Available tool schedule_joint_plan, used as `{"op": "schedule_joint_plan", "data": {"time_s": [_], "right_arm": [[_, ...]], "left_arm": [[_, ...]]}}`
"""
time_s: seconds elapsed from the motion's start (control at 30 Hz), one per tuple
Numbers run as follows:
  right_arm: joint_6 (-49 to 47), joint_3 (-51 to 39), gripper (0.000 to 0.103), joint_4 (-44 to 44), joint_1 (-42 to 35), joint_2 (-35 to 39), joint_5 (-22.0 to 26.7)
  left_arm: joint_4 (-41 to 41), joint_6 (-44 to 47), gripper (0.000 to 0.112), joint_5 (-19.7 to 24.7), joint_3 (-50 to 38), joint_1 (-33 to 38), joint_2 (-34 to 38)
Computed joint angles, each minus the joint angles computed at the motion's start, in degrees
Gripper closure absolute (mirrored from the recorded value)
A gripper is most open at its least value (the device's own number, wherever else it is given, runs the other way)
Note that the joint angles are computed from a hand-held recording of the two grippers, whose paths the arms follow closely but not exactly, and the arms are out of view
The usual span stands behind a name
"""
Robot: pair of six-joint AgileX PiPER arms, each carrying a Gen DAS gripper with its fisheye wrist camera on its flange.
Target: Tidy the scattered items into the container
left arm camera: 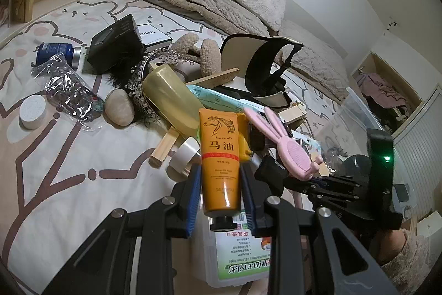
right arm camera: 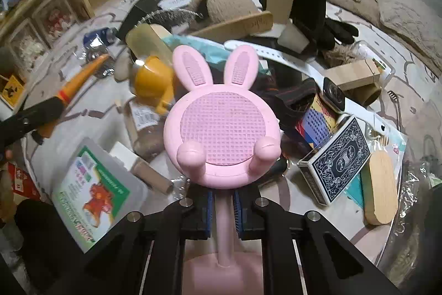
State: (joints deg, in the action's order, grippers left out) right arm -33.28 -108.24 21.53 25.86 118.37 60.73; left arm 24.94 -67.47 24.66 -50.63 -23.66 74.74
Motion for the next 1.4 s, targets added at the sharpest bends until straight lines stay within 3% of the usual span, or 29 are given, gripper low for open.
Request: {"op": "schedule_joint_plan", "data": {"time_s": [0.63,0.8,1.0,1.4], "right_arm": [[-6.9,9.2,0.090,12.9,-5.5,-11.8,-6.6],[-8.0,7.4,0.090,16.1,-8.5,-14.0,-4.3],[-8.6,3.5,0.090,18.6,-13.7,-16.5,-1.0],[-5.7,-11.1,0.090,19.8,-25.1,-16.1,7.5]], "left_arm": [[7.9,-6.4,0.084,4.0,-3.4,-4.5,-0.4],[5.8,-4.2,0.084,3.7,-6.2,-5.6,-0.1],[11.8,-7.4,0.084,8.0,-12.3,-11.0,1.5],[17.3,-4.3,0.084,14.6,-30.4,-20.8,8.4]]}}
